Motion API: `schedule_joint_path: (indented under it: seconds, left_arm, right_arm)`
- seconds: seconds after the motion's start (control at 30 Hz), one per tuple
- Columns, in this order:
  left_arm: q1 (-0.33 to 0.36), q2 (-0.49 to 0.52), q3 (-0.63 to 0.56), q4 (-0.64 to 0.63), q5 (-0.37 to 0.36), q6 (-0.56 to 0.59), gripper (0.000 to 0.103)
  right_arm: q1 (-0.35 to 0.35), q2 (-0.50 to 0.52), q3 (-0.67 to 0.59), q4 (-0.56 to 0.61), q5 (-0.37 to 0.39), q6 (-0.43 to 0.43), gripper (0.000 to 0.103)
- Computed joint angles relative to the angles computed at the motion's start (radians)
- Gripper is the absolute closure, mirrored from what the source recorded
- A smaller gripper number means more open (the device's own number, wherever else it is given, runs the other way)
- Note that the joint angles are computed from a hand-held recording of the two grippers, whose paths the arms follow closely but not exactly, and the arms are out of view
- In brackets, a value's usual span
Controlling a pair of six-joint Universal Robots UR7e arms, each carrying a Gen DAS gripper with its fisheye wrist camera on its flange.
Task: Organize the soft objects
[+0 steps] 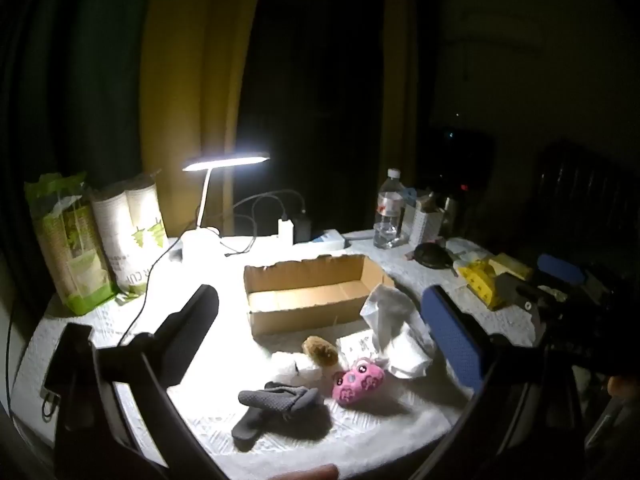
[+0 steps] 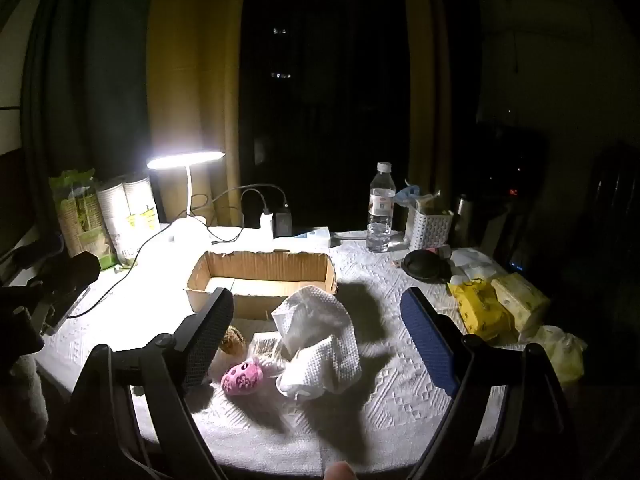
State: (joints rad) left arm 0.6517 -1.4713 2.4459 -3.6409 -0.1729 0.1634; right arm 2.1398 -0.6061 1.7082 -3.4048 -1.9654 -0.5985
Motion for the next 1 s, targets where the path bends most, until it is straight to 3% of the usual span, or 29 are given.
schedule_joint_path:
  seconds: [0.1,0.23,1.0]
  left_arm:
    - [-0.003,-0.029,0.010,0.072,-0.005,-0.077,0.001]
    - [0.015,-0.002,0.003,-0.038,-0.013,0.017,0.001]
    - [0.005,-0.005,0.007,-0.069,0.001,0.054,0.001]
  right_arm:
    - [0.003,0.000,0.001,-0.002,-0.001,0.000,0.015]
    - [0.005,0.000,0.003,-0.006,-0.001,0.001,0.015]
    - [0.004,-0.003,0.007,-0.011,0.003,-0.003,0.015]
